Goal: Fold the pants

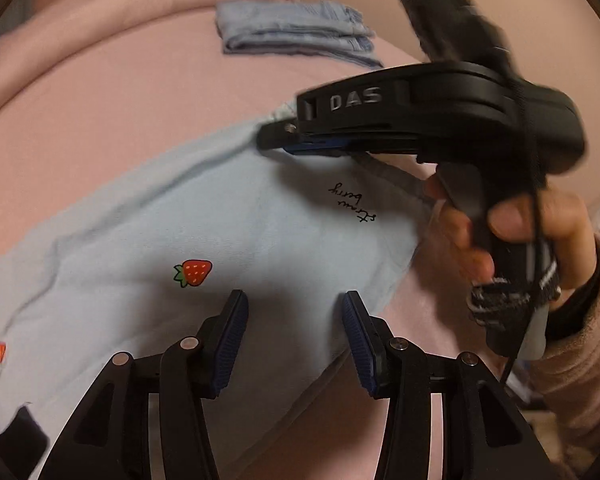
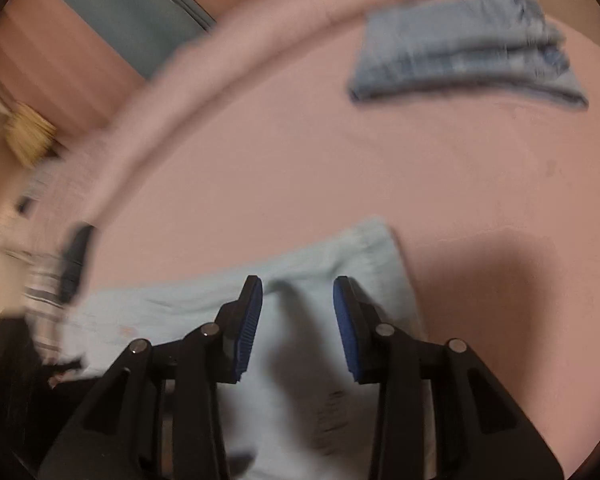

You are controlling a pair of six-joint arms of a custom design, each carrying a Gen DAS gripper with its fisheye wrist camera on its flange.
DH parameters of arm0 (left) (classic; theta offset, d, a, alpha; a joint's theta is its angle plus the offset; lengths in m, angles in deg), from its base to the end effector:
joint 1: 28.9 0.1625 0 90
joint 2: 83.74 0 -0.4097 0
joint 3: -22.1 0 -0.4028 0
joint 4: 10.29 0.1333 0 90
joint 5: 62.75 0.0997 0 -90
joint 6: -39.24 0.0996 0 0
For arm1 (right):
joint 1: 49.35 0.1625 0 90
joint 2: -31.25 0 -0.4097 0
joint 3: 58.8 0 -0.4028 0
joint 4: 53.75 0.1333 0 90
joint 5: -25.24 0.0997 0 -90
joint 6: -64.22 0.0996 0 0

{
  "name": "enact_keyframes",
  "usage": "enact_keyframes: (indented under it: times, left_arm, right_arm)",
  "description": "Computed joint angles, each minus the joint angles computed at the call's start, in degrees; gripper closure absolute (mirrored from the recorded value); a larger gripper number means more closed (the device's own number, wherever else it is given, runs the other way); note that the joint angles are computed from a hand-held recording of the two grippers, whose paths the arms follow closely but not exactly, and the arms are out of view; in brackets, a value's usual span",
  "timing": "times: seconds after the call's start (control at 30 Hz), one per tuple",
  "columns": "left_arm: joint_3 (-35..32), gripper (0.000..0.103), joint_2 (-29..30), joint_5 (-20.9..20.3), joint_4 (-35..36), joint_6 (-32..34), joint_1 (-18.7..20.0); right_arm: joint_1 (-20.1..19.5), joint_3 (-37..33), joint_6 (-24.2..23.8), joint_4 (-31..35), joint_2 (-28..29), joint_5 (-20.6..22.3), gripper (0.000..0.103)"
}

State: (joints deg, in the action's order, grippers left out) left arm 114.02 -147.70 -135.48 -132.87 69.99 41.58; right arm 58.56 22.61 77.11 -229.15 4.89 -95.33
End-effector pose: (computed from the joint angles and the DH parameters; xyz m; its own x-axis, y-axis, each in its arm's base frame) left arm -0.0612 -0.6602 0.2550 -0.6101 0.7352 -0.2955 0.7505 0.6558 0.0821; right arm 0.3023 -0.6666 -0.0094 -0.9349 0.1634 0.3151 -0.0583 0.8050 -0.5905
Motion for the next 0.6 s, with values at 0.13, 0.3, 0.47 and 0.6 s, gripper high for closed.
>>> enact_keyframes:
  times: [0.13, 0.3, 0.47, 0.6]
  left_arm:
    - [-2.38, 0.056, -1.99, -8.5, 6.97, -4.99, 1.21]
    - [-0.41, 0.056, -9.68, -7.19, 1.75, -2.23, 3.1]
    - [-5.6, 0.056, -10.81, 5.57, -1.39, -5.61, 8.98]
    - [-12.38, 0.056, -10.44, 13.26, 9.81, -12.13, 15.26]
  right_arm:
    - [-0.78, 1.78, 1.58, -0.9, -1.38, -0.73, 0.091]
    - [3.57, 4.74, -4.88, -4.33, -2.36, -2.98, 0.062]
    - [5.8, 5.34, -9.42, 3.8, -1.06, -0.95, 0.063]
    - [8.28, 0.23, -8.55, 14.86, 2.36, -7.69, 0.062]
